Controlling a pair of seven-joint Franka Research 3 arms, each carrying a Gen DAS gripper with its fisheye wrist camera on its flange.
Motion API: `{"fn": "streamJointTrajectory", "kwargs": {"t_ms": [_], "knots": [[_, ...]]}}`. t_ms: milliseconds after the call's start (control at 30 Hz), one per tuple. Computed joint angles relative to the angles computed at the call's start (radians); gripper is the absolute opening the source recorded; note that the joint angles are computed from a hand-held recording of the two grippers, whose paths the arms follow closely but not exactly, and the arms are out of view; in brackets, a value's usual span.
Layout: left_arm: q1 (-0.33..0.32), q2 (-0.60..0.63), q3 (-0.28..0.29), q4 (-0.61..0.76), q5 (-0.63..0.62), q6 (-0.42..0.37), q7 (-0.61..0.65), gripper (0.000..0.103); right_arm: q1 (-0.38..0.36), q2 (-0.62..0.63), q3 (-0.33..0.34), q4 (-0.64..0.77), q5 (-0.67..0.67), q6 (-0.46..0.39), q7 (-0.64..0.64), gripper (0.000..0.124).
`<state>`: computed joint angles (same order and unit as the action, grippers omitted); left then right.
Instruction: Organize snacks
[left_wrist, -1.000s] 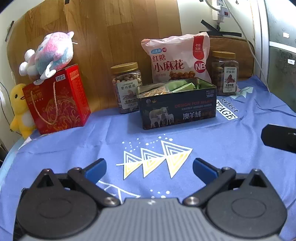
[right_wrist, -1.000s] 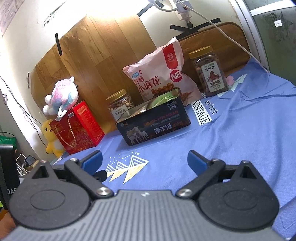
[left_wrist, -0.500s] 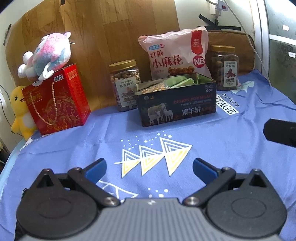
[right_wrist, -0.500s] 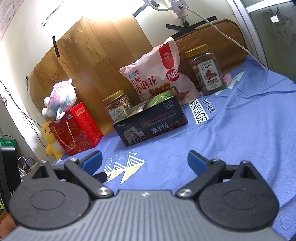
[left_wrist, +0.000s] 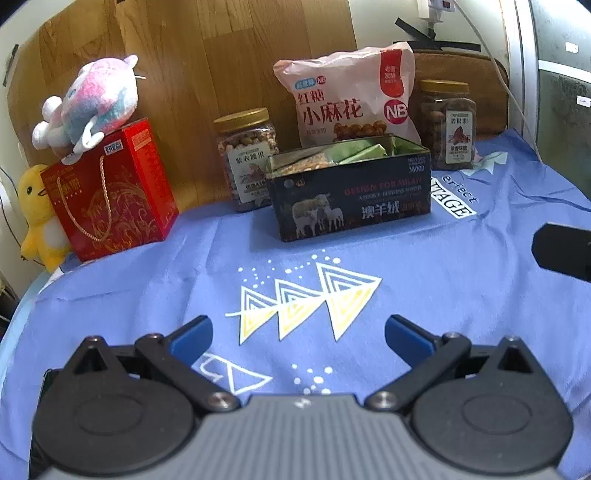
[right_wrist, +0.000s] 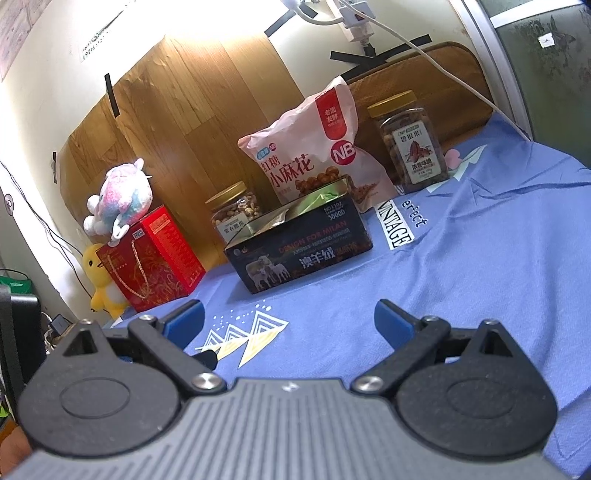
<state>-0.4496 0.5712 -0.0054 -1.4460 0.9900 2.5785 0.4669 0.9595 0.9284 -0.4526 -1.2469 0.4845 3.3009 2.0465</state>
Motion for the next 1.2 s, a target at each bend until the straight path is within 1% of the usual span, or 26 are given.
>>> {"fn": "streamJointTrajectory", "kwargs": {"t_ms": [167, 367, 567, 1200], "knots": [[0.017, -0.002, -0.019, -0.008, -0.047, 0.022, 0.037, 0.103, -0.001, 0.000, 0.001, 0.000, -0.001, 0.001, 0.000, 0.100], [0.023, 0.002, -0.025, -0.007, -0.095, 0.030, 0.075, 0.103, 0.000, -0.001, 0.001, -0.003, 0.002, 0.000, -0.001, 0.100], [0.019, 0.014, -0.026, 0.015, -0.129, -0.008, 0.107, 0.103, 0.009, 0.001, -0.011, -0.006, 0.000, -0.004, 0.011, 0.100], [0.009, 0.017, -0.014, 0.017, -0.120, -0.009, 0.107, 0.103, 0.012, 0.002, -0.018, -0.006, -0.011, -0.008, 0.026, 0.100]]}}
